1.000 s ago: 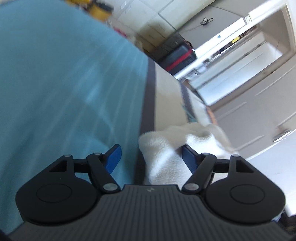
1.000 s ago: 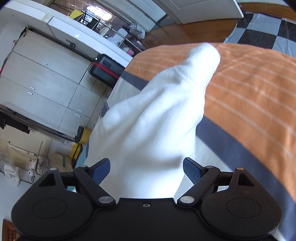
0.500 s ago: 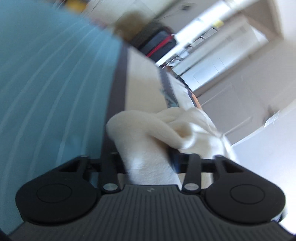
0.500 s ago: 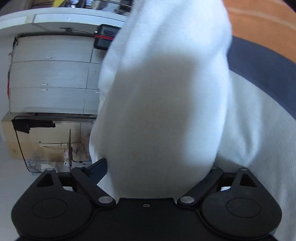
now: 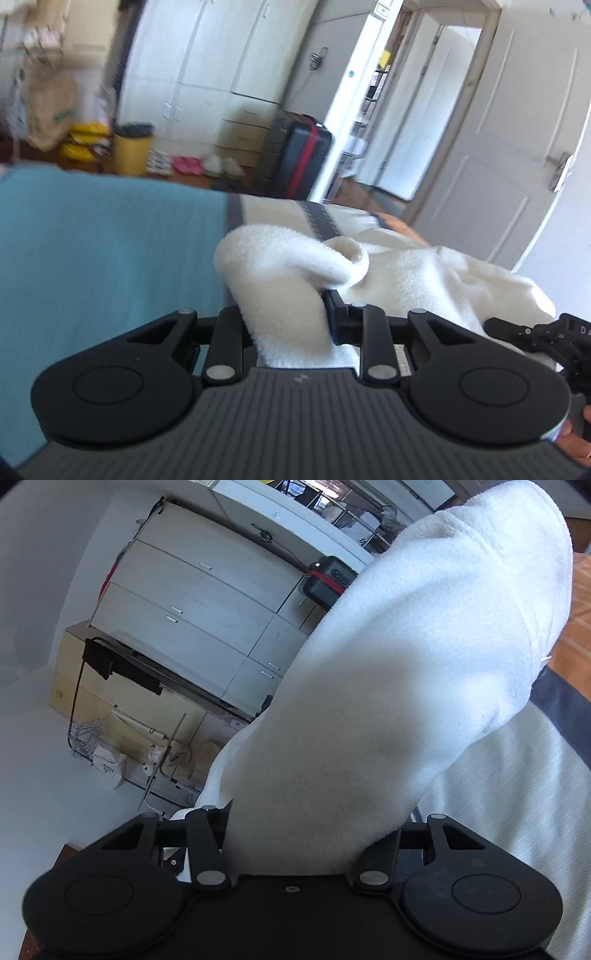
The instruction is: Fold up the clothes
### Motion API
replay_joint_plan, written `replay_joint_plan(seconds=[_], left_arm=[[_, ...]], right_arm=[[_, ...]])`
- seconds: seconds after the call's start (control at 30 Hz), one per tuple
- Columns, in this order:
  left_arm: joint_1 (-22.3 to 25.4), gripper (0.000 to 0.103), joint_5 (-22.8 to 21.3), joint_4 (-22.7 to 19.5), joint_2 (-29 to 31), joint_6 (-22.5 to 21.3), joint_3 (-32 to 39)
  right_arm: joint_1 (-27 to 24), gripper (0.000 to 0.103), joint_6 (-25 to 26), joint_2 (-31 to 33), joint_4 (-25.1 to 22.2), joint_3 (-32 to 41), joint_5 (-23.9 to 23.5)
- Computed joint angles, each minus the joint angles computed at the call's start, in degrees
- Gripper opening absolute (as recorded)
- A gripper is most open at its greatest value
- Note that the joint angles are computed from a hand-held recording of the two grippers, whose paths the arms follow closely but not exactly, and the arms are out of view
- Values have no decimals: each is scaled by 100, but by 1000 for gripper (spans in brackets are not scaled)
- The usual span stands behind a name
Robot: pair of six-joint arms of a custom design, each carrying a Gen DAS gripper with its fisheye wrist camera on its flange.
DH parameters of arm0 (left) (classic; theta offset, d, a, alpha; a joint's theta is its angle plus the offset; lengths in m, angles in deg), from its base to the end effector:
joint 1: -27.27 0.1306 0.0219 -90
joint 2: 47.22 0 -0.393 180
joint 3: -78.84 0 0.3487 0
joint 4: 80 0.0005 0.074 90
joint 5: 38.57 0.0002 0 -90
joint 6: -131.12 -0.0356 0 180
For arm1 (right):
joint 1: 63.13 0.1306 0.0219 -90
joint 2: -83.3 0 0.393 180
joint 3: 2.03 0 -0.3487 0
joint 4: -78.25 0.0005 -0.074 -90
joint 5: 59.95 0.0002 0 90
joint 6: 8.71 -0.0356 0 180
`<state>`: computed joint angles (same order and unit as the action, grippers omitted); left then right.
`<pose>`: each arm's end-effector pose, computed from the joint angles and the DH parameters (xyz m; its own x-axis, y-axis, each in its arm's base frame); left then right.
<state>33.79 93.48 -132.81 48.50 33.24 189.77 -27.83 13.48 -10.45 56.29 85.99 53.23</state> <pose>0.4767 0.0300 0.5517 -0.5398 0.0408 -0.8408 0.5218 0.8000 -0.2962 0.3714 0.2452 0.4965 -0.3191 0.8170 -0.4803 0.1741 0.5486 0.8177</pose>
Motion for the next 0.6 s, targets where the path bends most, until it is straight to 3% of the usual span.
replay_joint_plan(seconds=[0.1,0.23,0.33,0.47,0.6], left_arm=[[323,11,67,-168,-106,-182,132],[896,11,365,-554,-39,-353,373],[1369,11,653,-831,40,-416,498],[1791,11,1023,-1289,460,-103,1122],[2213,11,1094,-1029,761,479,1623]], right_arm=[[64,56,306,198,-170,286,-169],[286,55,713,450,-45,691,-379],[420,52,649,593,326,913,-467],[576,52,992,1269,-680,2358,-415],[632,52,1197,2154,-1386,3953,-711]])
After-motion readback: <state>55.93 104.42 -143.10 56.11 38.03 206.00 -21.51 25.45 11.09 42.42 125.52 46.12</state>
